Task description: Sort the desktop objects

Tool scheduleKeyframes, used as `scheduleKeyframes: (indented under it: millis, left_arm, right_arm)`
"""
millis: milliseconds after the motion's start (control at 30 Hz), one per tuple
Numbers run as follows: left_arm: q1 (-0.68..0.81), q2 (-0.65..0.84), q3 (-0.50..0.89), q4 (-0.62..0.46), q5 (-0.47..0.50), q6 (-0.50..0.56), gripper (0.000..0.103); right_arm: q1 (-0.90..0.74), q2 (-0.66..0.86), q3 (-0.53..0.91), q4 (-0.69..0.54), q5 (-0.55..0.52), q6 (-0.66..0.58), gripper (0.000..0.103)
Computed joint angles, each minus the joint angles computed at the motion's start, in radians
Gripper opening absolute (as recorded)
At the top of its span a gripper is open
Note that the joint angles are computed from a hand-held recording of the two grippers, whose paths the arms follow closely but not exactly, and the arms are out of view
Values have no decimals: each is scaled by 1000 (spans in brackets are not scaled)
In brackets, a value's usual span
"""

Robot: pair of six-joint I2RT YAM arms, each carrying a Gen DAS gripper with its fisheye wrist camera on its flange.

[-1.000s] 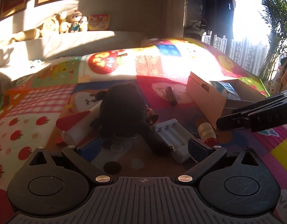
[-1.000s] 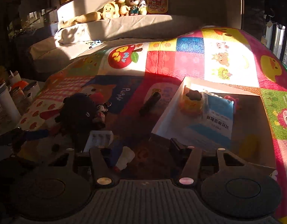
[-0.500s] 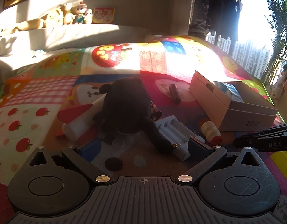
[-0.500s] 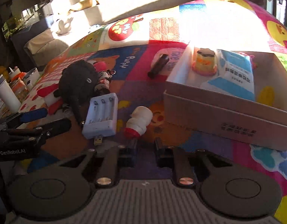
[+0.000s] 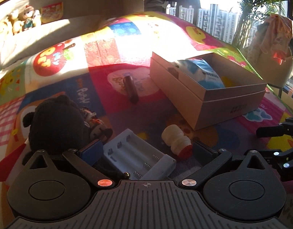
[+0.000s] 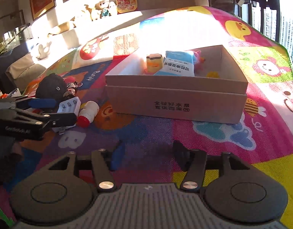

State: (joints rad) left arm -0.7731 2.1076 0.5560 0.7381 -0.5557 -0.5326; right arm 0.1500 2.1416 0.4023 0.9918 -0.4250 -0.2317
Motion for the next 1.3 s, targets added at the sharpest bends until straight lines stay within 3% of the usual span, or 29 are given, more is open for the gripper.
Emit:
scheduleKeyframes:
  millis: [67,167,267,467,633,767,833,900,1100,1300]
  left_arm:
    - [49,-17,13,-38,68,9,103]
    - [110,-19,8,-23,208,10,103]
    - [95,-10,2,-8,209,23,103]
    - [-14,-40,-16,-35,209,-3,103]
    - [-113,-10,52,-137,48,-8,103]
    - [-97,9,65,-136,37,-47,102]
    - [-104,9,60,-122,25,-55,96]
    - [-119,9,64,-133,-9,-62,80]
    - [-155,-5,13,-99,-67,-129,65]
    - [-249,-43,-70,-172,-211,-345,64]
  right_arm:
    - [9,-8,7,-22,10,-1,75]
    - [-24,-5,7,-18,-35,20,77]
    - [-56,-2,16,-23,-54,73,85]
    - [-76,6,30,-32,-83,94,87]
    - [-72,8,28,-32,-77,90,89]
    - [-65,7,24,-28,-64,87,89]
    - [-62,6,23,-28,-58,85,90]
    - [-58,4,22,-29,-54,84,90]
    - [-42,0,23,-37,-30,75,92]
    - [-14,-4,20,-38,13,61,93]
